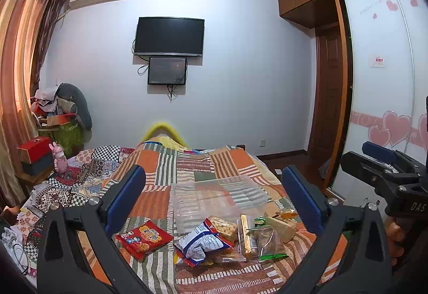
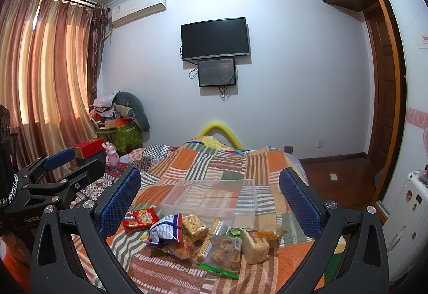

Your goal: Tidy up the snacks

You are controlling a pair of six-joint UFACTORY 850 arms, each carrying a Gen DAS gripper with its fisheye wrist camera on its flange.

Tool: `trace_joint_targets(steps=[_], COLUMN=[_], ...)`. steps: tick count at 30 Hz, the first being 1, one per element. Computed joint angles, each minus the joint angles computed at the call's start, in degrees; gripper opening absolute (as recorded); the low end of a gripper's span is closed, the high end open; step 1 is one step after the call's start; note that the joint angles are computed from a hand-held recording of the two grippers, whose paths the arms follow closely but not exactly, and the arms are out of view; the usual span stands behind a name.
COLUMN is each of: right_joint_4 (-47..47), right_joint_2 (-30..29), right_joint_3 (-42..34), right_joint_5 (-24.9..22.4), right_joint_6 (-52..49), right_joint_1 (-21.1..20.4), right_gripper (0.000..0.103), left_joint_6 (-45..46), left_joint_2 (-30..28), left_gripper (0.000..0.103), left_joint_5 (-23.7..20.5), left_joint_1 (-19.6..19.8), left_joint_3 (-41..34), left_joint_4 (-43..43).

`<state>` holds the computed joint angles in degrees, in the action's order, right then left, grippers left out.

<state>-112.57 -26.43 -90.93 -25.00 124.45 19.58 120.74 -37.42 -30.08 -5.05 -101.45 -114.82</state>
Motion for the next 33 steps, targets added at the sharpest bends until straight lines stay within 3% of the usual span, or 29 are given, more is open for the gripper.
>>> trace_joint_targets(steps=[28, 33], right_joint_4=[-0.6, -1.0], right_joint_2=[-0.4, -0.5], right_joint_3=[-0.4, -0.2], right_joint_5=[0.2, 1.1], right_joint_6=[1.0, 2.2], right_joint_1=[-0.1, -0.7], right_gripper=[0.103, 0.093], left_joint_6=[-2.1, -5.5], left_joint_2=[-1.1, -2.5], left_gripper=[0.103, 0.086], left_joint_5=[-0.5, 0.6], left_joint_1=[0.3, 0.2], left_joint_3=[-1.3, -3.3], left_joint_4=[2.5, 6.1])
